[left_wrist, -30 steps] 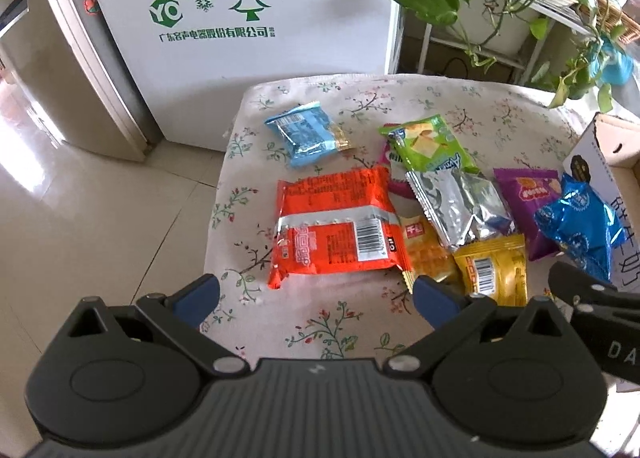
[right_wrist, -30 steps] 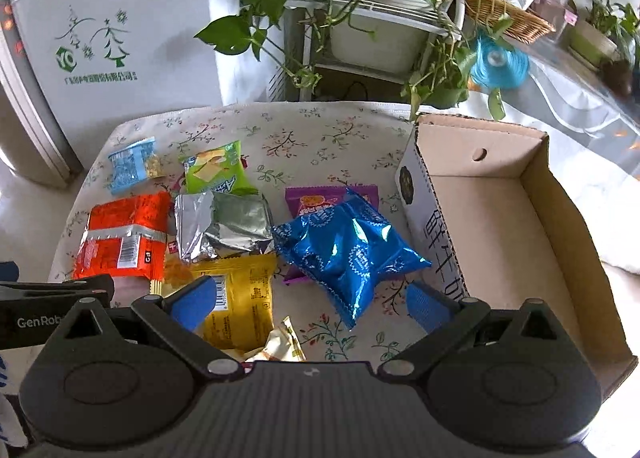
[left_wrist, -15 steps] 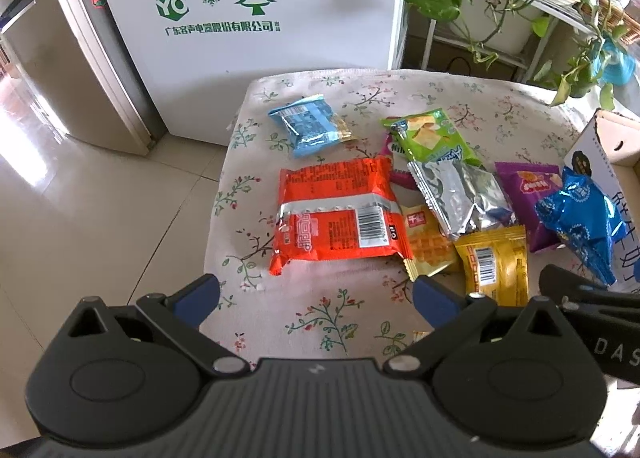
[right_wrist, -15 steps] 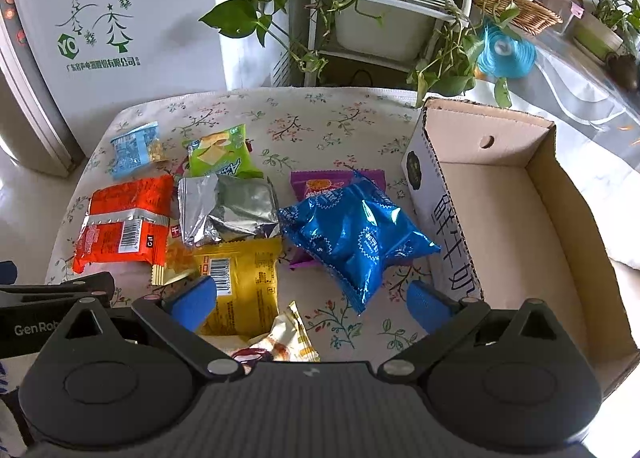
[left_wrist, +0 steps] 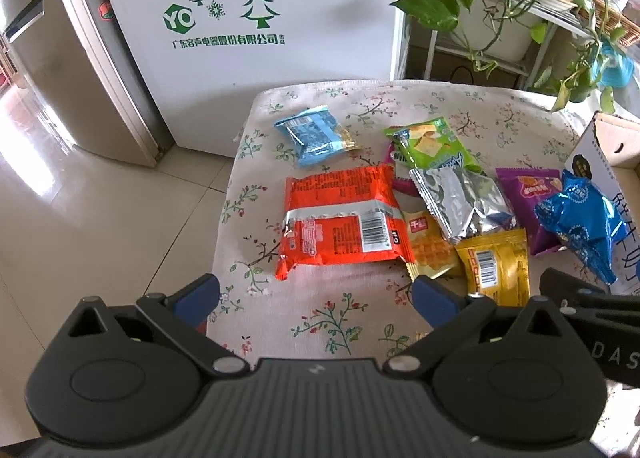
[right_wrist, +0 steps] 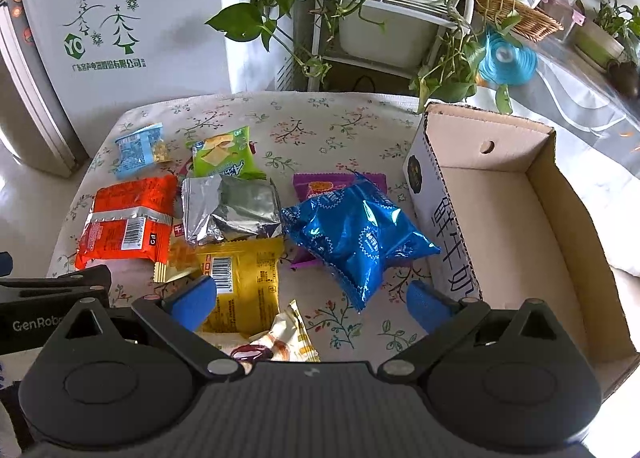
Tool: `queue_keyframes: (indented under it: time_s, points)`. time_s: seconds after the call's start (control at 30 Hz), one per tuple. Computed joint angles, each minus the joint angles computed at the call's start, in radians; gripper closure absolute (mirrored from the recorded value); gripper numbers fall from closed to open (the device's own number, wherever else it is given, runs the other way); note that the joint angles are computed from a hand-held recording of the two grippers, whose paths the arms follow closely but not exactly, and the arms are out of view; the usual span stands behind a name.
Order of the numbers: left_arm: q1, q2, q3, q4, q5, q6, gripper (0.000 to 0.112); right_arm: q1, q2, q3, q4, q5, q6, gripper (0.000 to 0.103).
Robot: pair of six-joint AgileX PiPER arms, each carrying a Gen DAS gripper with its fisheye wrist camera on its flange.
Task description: Organize snacks
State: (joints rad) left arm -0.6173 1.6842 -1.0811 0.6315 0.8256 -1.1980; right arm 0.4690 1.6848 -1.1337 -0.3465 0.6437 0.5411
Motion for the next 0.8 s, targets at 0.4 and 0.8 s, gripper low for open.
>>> queue_keyframes:
  time_s: [0.4,0.8]
  points:
    - [-0.003,0.004,0.002,-0.003,0.0,-0.006,0.011,0.005,0.0,0.001,-0.005,0.0,0.007,0.0]
    - [-0.004,0.001,0.007,-0.003,-0.002,-0.008,0.012,0.009,-0.002,0.008,-0.018,-0.004,0.012,0.0]
